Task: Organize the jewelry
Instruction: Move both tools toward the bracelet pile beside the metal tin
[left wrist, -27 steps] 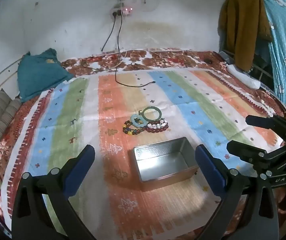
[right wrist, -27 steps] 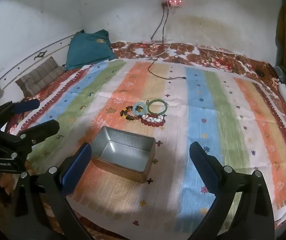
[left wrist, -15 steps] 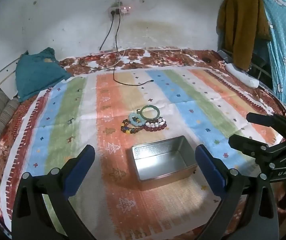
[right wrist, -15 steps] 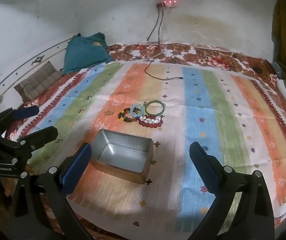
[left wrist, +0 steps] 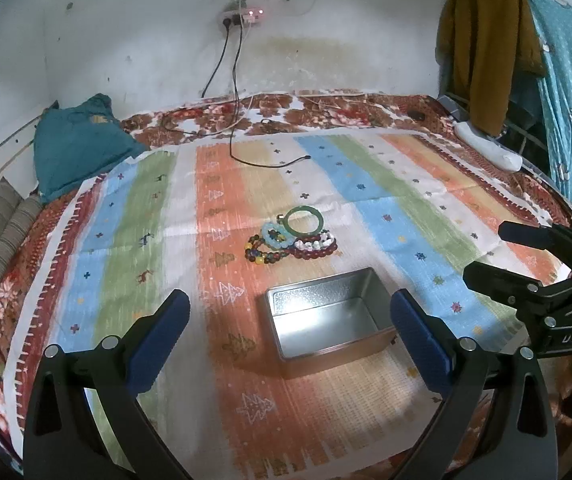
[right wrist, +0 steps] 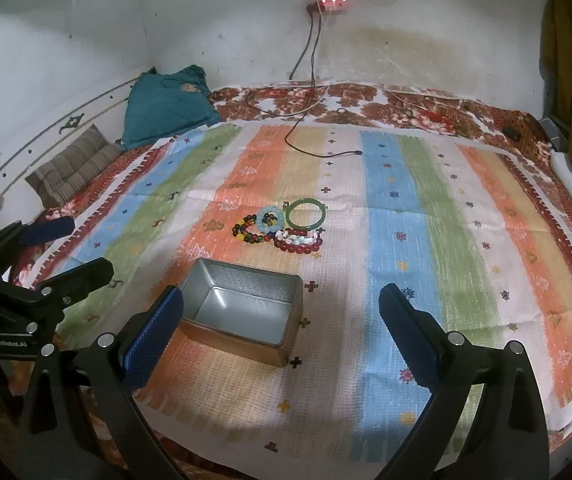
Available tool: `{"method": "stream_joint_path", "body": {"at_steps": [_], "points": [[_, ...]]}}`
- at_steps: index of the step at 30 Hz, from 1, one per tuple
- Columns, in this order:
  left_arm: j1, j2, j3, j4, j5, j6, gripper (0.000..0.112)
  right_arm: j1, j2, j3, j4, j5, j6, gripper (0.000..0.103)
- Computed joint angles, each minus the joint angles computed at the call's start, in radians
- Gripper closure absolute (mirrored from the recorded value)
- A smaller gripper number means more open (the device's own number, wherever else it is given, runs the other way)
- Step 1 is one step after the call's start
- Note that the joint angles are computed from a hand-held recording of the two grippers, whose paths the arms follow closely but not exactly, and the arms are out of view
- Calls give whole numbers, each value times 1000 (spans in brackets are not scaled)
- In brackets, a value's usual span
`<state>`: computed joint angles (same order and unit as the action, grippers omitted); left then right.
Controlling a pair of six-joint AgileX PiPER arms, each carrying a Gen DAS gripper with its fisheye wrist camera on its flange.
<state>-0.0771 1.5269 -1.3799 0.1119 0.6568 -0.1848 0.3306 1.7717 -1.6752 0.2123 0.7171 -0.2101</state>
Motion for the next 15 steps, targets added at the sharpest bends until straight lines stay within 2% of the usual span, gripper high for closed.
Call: {"method": "stream_joint_path", "body": {"at_steps": [7,15], "points": [[16,16,-22,-25,18,27,15,22,22,-18,-34,6,36,4],[8,24,-31,19,32,-26,15,38,24,-12,-75,-1,80,4]]}}
